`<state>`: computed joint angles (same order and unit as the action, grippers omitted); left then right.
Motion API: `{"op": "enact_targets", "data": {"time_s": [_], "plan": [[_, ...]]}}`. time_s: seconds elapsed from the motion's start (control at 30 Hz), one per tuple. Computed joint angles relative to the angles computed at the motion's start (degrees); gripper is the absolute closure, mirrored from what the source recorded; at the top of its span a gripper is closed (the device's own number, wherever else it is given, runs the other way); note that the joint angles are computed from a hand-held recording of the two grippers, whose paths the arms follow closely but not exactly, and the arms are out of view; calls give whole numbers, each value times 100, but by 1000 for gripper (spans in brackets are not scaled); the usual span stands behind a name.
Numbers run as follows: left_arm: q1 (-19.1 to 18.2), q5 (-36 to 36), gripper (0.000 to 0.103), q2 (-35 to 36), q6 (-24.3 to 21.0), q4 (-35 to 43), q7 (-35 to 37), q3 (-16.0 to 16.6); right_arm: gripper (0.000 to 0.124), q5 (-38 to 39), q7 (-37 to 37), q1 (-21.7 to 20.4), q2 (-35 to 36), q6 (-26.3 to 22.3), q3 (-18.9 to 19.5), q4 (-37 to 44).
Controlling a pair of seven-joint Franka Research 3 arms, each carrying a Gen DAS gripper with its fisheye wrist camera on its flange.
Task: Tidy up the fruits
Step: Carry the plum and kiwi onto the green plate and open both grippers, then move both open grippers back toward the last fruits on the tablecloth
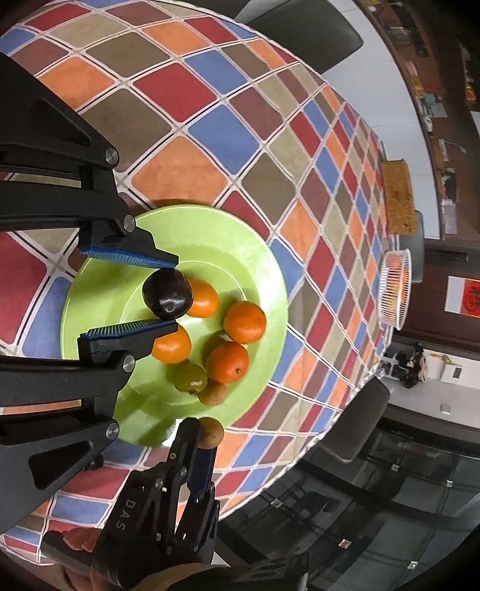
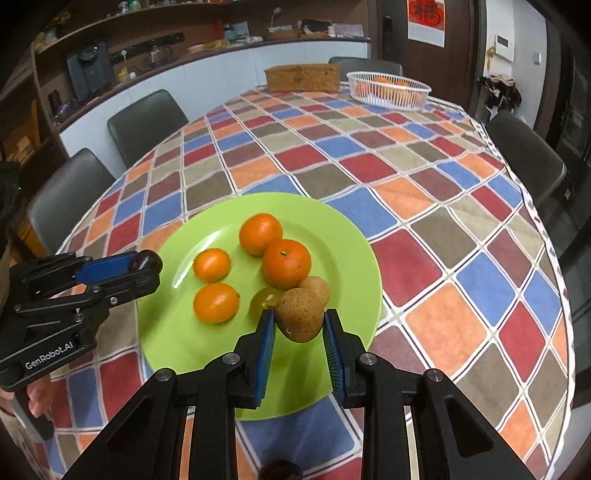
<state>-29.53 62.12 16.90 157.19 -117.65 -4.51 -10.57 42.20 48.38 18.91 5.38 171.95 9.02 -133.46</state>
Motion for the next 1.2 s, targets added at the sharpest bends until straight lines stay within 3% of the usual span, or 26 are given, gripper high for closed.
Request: {"op": "enact_targets", "data": {"time_s": [0.2,0.57,0.87,1.0,1.2], "plan": [[33,-239,75,159,135,78,321,15,96,-255,238,-5,148,20,-22,43],[-38,-200,69,-101,129,-55,249,19,91,305,-229,-46,-120,84,116,-117],[-129,-89,61,-752,-568,-283,35,-344,91,1585,-1344,418,-970,71,-146,-536],[-150,-138,59,-1035,-898,-362,118,-573,85,2124,-1757,725,-1469,100,-377,-790],[-197,101,50,-1473,-1105,-569,-220,-866,85,2103,-1724,1021,-2110,239,-563,-1232]]}}
